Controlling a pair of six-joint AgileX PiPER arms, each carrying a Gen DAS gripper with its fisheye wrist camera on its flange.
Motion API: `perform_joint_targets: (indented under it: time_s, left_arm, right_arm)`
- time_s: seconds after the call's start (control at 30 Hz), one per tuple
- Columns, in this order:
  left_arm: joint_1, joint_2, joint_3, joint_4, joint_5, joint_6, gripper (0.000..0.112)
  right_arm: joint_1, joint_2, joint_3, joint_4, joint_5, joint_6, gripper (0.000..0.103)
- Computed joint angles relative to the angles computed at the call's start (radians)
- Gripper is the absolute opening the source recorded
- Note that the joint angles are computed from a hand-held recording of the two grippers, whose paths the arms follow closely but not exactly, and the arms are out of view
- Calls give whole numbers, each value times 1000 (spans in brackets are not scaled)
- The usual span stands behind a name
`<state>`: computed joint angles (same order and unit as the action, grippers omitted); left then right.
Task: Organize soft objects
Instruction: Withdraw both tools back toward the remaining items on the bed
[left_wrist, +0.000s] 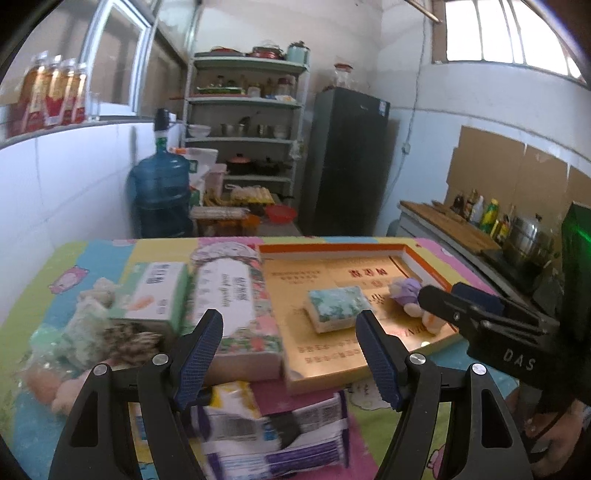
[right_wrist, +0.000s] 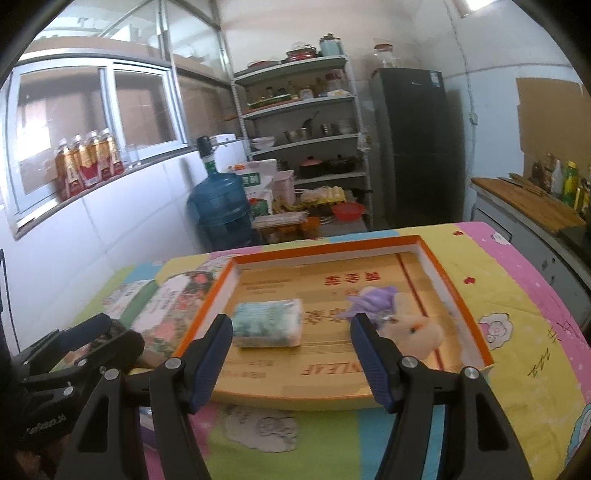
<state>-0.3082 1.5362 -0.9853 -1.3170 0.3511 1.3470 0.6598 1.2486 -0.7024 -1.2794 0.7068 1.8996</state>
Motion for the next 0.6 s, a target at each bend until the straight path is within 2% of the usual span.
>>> perform_joint_targets:
  time_s: [0.23,0.6]
  left_arm:
    - [157,-39,41,-56,92,68,76]
    - [366,-60,85,-119,213,207,76]
  right_arm:
    - [135,84,-84,6,84,7,66]
    - [243,170,-177,21,155,10,66]
